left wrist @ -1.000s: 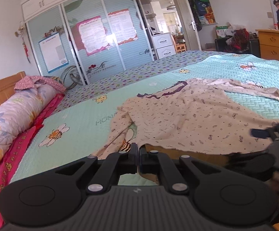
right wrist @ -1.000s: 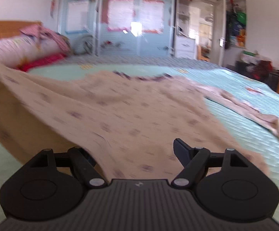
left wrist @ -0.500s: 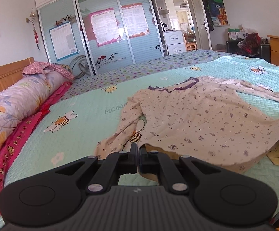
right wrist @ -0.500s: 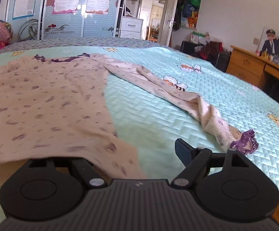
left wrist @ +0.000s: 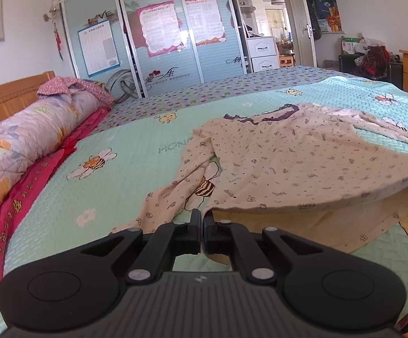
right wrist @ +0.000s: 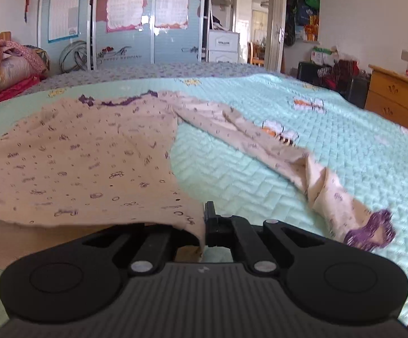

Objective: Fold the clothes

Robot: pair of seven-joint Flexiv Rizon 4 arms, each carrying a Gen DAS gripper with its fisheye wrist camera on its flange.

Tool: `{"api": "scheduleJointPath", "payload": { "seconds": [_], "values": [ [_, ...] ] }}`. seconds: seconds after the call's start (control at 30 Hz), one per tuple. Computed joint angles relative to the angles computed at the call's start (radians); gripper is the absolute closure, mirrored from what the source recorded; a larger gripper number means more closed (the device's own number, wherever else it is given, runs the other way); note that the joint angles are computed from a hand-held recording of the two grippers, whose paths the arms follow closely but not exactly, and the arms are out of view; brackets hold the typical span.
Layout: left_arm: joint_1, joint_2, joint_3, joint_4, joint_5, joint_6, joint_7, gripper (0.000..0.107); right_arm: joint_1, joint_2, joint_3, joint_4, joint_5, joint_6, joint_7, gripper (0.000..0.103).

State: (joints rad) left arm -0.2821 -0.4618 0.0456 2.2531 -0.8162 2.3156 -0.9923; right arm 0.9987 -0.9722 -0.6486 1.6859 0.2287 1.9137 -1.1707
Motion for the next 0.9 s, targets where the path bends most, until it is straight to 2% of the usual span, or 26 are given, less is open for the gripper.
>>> {"api": "scheduleJointPath", "payload": {
  "seconds": [0.1,0.2,0.3,0.4,0.53,0.63,0.67,0.7,0.77,0.9],
  "values": [
    [0.009,0.012,-0.003,0.016,0.023,0.003,-0.015,0.105,0.043,0.04,-0.061,0.057,0.05,0.072,-0.035,0.101],
    [0.02,0.008,-0.009,0.024,0.053,-0.038,-0.02,0.105,0.055,0.093,-0.082,0.102,0.076,0.101,-0.106,0.101],
    [-0.017,-0.031,0.005,0.014,0.026,-0.093,0.025,0.105,-0.018,0.134,0.001,0.113,-0.024,-0.043,-0.173,0.1],
    [-0.047,-0.042,0.012,0.032,0.006,-0.132,0.032,0.105,-0.073,0.159,0.071,0.125,-0.082,-0.16,-0.124,0.1],
    [-0.053,-0.037,0.026,0.054,0.038,-0.123,0.0,0.105,-0.06,0.158,0.056,0.149,-0.122,-0.132,-0.077,0.099],
    [-0.063,-0.023,0.04,0.053,0.018,-0.096,-0.009,0.105,-0.063,0.171,0.057,0.163,-0.16,-0.121,-0.048,0.099],
    [-0.079,-0.025,0.044,0.05,-0.012,-0.089,0.003,0.105,-0.06,0.182,0.058,0.176,-0.166,-0.11,-0.043,0.094],
    [-0.083,-0.027,0.044,0.049,-0.035,-0.096,0.015,0.105,-0.059,0.192,0.062,0.187,-0.173,-0.103,-0.042,0.082],
    [-0.094,-0.032,0.044,0.046,-0.084,-0.11,0.041,0.105,-0.055,0.202,0.064,0.2,-0.196,-0.119,-0.051,0.072],
    [-0.11,-0.037,0.033,0.058,-0.136,-0.135,0.071,0.105,-0.066,0.221,0.078,0.218,-0.234,-0.159,-0.04,0.073]
  ]
}}
